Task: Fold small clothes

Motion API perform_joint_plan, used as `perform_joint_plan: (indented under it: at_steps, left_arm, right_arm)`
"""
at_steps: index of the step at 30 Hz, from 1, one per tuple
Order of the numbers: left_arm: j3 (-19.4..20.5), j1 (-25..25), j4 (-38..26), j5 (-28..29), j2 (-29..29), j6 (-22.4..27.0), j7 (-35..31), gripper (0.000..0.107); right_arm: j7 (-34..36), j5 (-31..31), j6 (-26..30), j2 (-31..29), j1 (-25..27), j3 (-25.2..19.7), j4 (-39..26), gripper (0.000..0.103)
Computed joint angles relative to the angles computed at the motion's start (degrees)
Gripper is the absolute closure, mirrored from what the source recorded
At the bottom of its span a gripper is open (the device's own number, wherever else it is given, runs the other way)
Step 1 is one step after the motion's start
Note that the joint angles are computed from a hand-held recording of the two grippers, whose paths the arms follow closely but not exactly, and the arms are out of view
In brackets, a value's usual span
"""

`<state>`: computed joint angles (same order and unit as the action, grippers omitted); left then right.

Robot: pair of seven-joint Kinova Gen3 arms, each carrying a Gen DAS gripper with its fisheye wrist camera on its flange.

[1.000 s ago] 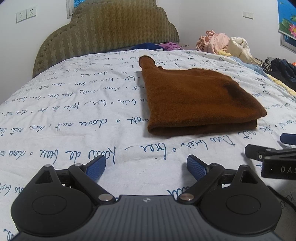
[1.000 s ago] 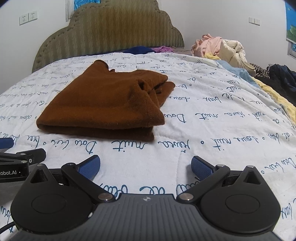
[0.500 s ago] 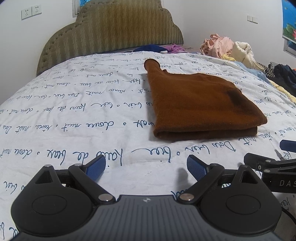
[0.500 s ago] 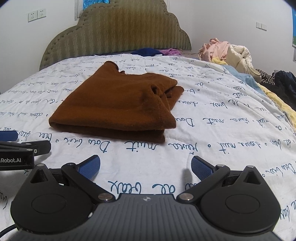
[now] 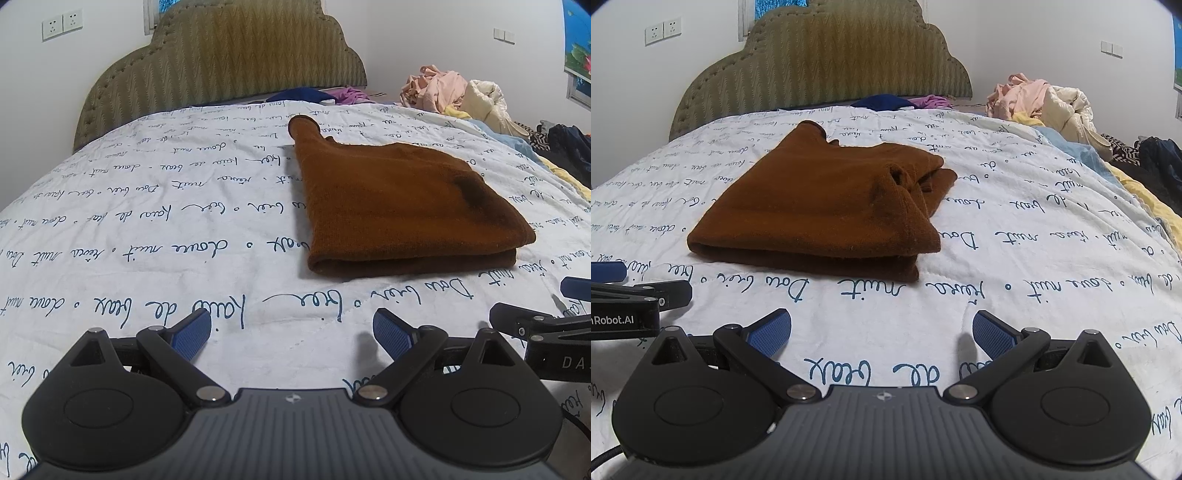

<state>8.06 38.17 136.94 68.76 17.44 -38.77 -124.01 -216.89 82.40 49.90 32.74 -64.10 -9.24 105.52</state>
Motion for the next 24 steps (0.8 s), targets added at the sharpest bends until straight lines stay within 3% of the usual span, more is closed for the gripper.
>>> perform_joint_plan:
  at_steps: [24]
  left_arm:
    - [0.0, -0.1, -0.1, 0.2, 0.2, 0.0, -0.1, 0.012]
  right_arm:
    - [-0.4, 0.1, -0.3, 0.1, 0.1, -0.1, 0.2, 0.000]
